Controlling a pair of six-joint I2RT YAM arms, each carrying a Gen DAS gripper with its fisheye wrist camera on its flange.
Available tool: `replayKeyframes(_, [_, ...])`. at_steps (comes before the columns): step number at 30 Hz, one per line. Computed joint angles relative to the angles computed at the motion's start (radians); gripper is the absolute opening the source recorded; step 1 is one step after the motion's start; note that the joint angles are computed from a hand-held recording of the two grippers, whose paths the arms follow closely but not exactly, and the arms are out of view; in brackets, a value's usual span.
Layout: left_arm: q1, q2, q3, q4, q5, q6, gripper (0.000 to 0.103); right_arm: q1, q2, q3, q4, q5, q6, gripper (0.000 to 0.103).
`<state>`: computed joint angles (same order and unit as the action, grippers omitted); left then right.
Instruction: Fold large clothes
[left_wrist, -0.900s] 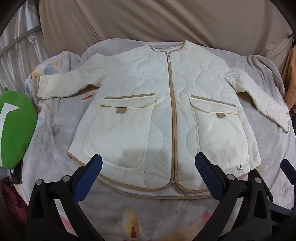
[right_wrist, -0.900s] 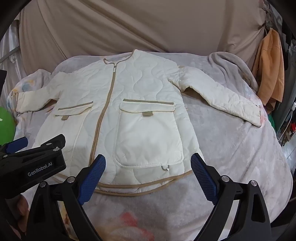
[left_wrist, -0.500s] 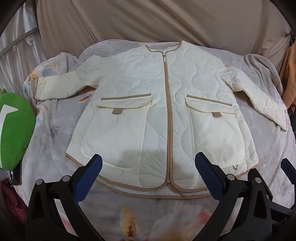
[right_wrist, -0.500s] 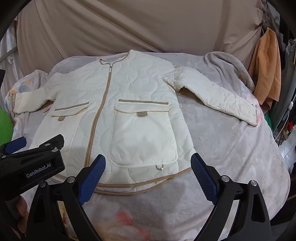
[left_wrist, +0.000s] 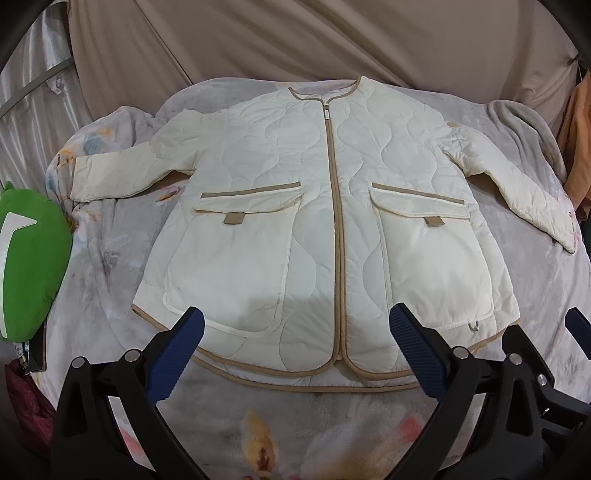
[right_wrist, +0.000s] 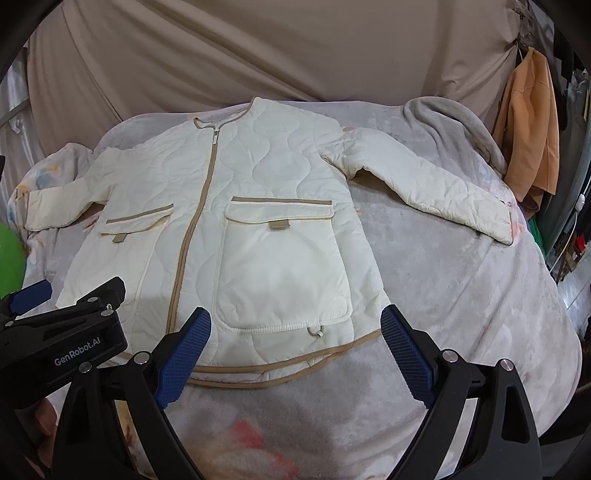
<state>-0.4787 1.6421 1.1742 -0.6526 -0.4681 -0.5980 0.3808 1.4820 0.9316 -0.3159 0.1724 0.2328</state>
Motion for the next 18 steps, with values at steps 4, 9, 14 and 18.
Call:
replayKeyframes(4, [-0.001,0.000,0.000,-0.001,-0.001,-0.001,0.098,0.000,0.003,0.000,0.003,-0.001,0.001,0.091])
replayKeyframes(9, [0.000,-0.002,-0.004,0.001,-0.001,-0.001,0.098,0.000,0.005,0.003,0.000,-0.002,0.002,0.091])
replayKeyframes(14, [0.008,-0.003,-0.010,0.005,0.007,0.003,0.098,0.011,0.013,-0.012,0.016,0.003,0.014,0.091])
replayKeyframes(18, [0.016,-0.001,-0.013,0.008,0.011,0.008,0.098,0.012,0.020,-0.003,0.006,-0.001,0.021,0.091])
